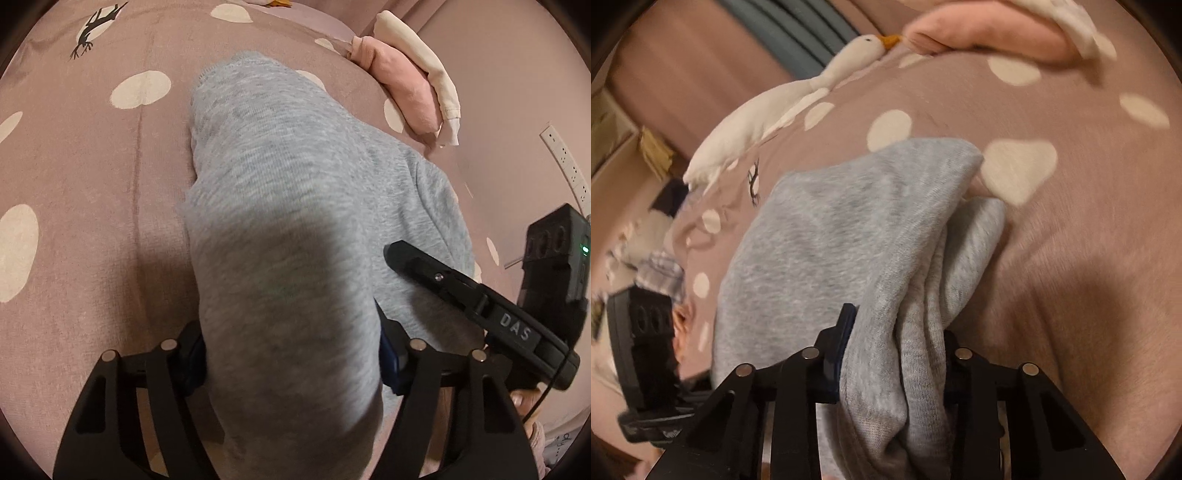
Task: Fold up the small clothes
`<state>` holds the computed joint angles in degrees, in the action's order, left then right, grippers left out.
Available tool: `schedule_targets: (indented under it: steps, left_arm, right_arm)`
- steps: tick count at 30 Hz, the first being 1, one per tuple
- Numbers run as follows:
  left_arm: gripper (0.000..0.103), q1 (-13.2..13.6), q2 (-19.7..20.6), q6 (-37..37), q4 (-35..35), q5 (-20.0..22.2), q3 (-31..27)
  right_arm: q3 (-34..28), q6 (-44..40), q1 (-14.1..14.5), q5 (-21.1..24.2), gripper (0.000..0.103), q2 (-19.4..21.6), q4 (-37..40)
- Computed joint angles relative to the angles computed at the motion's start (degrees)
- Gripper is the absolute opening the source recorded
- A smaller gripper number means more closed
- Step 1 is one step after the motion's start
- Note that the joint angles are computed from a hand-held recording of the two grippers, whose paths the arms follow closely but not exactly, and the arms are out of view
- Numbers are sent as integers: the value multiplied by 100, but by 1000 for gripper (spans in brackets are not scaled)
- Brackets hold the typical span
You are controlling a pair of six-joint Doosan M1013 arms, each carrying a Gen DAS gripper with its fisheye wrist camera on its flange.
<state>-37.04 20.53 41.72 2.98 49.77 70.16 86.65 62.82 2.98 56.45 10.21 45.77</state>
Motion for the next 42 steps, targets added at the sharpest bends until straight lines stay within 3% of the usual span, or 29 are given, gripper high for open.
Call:
schedule_targets:
  steps: [21, 42]
  left_arm:
    - [66, -255, -283, -332, 1291, 156, 154]
    - [66, -464, -1175, -1481, 1989, 331, 1219]
  right_arm:
    - [186, -1313, 348, -687, 31, -381, 11]
    - [346, -1714, 782, -269, 31, -612, 120]
